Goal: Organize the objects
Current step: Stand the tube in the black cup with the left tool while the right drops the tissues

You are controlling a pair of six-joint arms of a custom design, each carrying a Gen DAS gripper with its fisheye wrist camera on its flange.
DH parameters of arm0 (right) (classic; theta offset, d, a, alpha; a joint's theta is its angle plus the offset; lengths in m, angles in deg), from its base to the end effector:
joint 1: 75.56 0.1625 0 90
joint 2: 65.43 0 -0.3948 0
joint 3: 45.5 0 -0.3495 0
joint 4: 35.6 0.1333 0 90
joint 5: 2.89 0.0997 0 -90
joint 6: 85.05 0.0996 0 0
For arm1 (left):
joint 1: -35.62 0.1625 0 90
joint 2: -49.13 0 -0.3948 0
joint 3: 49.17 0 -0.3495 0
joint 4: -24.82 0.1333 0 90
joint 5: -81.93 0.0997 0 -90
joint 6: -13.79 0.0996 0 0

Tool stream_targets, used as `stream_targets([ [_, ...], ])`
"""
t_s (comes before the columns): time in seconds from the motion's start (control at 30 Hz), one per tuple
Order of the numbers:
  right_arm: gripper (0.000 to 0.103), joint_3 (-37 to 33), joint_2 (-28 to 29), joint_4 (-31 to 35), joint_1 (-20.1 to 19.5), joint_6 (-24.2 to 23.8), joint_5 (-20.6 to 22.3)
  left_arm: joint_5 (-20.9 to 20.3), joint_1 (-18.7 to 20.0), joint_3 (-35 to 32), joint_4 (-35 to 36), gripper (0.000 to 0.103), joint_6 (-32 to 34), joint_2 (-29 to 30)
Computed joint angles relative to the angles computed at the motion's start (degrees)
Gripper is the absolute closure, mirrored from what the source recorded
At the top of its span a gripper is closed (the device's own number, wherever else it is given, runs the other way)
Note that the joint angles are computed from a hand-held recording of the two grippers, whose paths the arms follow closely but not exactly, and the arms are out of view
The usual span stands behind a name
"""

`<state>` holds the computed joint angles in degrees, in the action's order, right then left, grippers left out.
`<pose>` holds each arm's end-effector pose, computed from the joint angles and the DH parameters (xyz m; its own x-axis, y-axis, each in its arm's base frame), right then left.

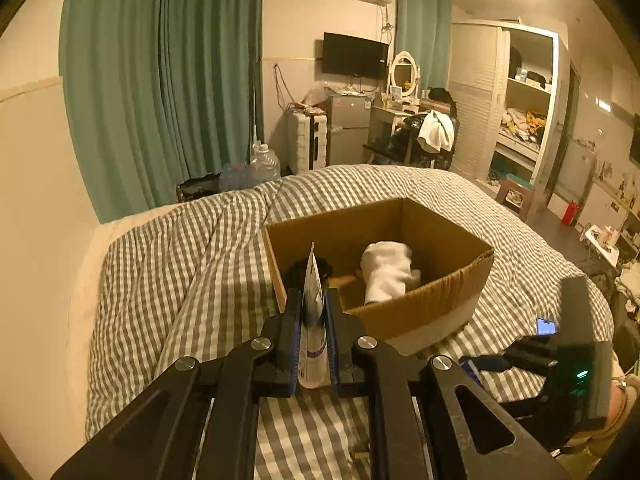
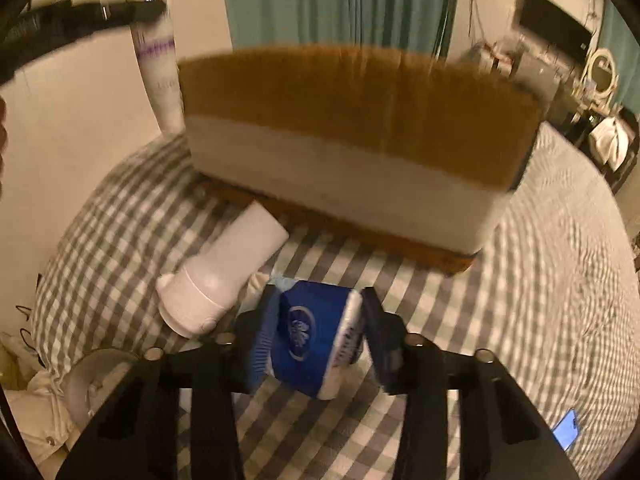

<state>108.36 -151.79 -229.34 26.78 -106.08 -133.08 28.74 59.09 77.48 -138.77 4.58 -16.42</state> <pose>0.1282 -0.2629 0.2312 -0.7108 -0.0873 0.6980 -0.4579 0.8106 -0.3650 -0.3331 -0.3550 0.1596 -0.5754 0.6117 -0.5428 0.8140 0.4931 -0.3071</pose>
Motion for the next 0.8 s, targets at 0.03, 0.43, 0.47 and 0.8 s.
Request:
stream_targets([
  [0.03, 0.071, 0.2, 0.1, -1.1, 1.5, 0.2, -1.1, -0.2, -0.1, 0.4, 0.0, 0.092, -0.4, -0.4],
  [0.43, 0.079, -11.2, -5.2, -0.2, 17.2, -5.5, -9.3, 2.4, -4.3, -5.1, -1.1, 0.092, 4.2, -1.4],
  [0.47, 0.079, -13.6, -4.6, 0.1, 17.8, -6.5, -9.4, 1.7, -3.9, -6.6, -1.2, 0.092, 5.1, -0.5],
  [0.8, 0.079, -24.5, 1.7, 4.1, 8.0, -9.7, -5.3, -2.8, 4.1, -19.6, 2.3, 0.092, 9.0, 11.8],
])
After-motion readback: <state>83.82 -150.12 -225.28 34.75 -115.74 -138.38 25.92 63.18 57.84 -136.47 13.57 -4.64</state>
